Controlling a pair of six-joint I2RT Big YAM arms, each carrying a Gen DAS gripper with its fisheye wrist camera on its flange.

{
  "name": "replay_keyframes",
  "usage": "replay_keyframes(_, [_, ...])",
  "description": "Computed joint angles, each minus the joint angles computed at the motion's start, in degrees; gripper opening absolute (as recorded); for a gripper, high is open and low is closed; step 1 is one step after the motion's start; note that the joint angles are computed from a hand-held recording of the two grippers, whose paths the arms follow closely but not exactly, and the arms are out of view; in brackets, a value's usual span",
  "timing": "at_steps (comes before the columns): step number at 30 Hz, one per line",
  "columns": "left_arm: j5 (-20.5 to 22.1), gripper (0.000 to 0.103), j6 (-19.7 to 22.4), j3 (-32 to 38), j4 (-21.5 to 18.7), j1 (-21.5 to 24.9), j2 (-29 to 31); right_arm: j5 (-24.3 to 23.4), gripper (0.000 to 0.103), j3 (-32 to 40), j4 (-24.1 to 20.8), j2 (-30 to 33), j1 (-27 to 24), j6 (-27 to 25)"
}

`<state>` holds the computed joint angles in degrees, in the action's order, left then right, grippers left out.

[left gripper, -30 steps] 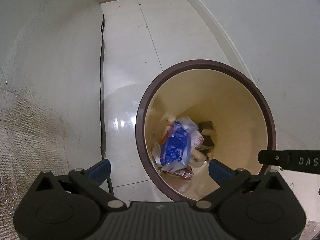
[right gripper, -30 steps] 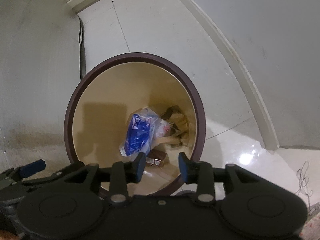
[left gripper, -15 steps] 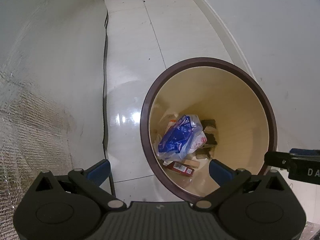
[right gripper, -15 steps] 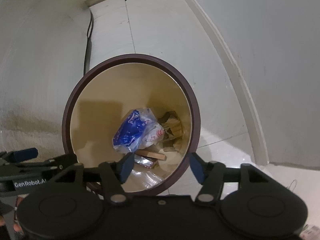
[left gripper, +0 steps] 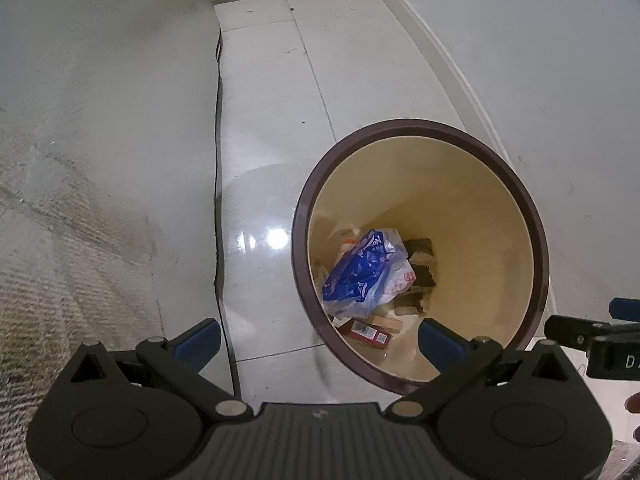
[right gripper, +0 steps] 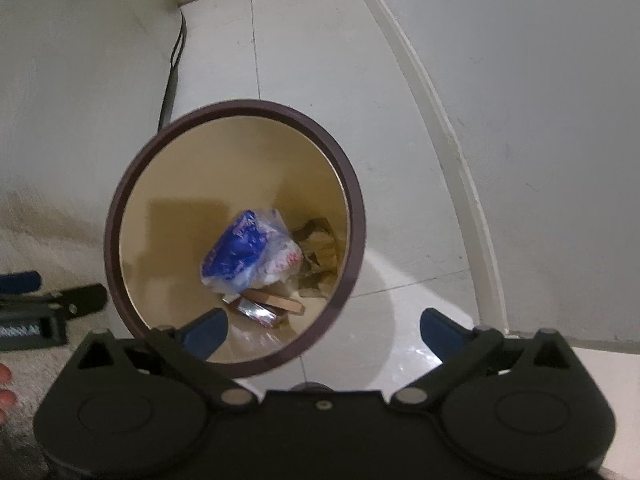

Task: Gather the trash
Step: 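Raise both open tools away from the bin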

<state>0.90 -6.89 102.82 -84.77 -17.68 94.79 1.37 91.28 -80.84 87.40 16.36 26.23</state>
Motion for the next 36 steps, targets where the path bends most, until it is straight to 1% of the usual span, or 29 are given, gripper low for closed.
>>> replay_keyframes(7, [0.0, 0.103, -0.2, -1.2, -0.1, 0.1, -1.8, 1.0, 0.103, -0.5, 0.0, -1.4, 0.5, -0.2])
replay_keyframes(13, [-0.2, 0.103, -0.4, -2.0, -0.4, -0.1, -3.9, 2.1, 0.103, -0.4, 0.0, -2.8, 1.1, 1.1])
replay_keyframes(20, [-0.1, 0.103, -0.7, -2.5, -1.2, -0.5, -6.9, 3.7, 0.103, -0.7, -0.9, -5.9, 1.9, 3.6])
replay_keyframes(29, [-0.4, 0.103, -1.4, -1.9, -1.5, -0.9, -11.2, 5.4, 0.103, 0.6, -4.0, -9.5, 4.5, 4.6])
replay_keyframes(32, [0.2, 0.103, -1.1, -1.4, -2.0, -1.1, -12.7, 6.8, 0.103, 1.0, -5.2, -11.4, 5.5, 6.3])
replay_keyframes(36, [0.0, 0.103, -0.3, -0.1, -3.0, -2.1, -14.6, 8.9, 0.103, 2.4, -6.9, -13.9, 6.6, 7.2])
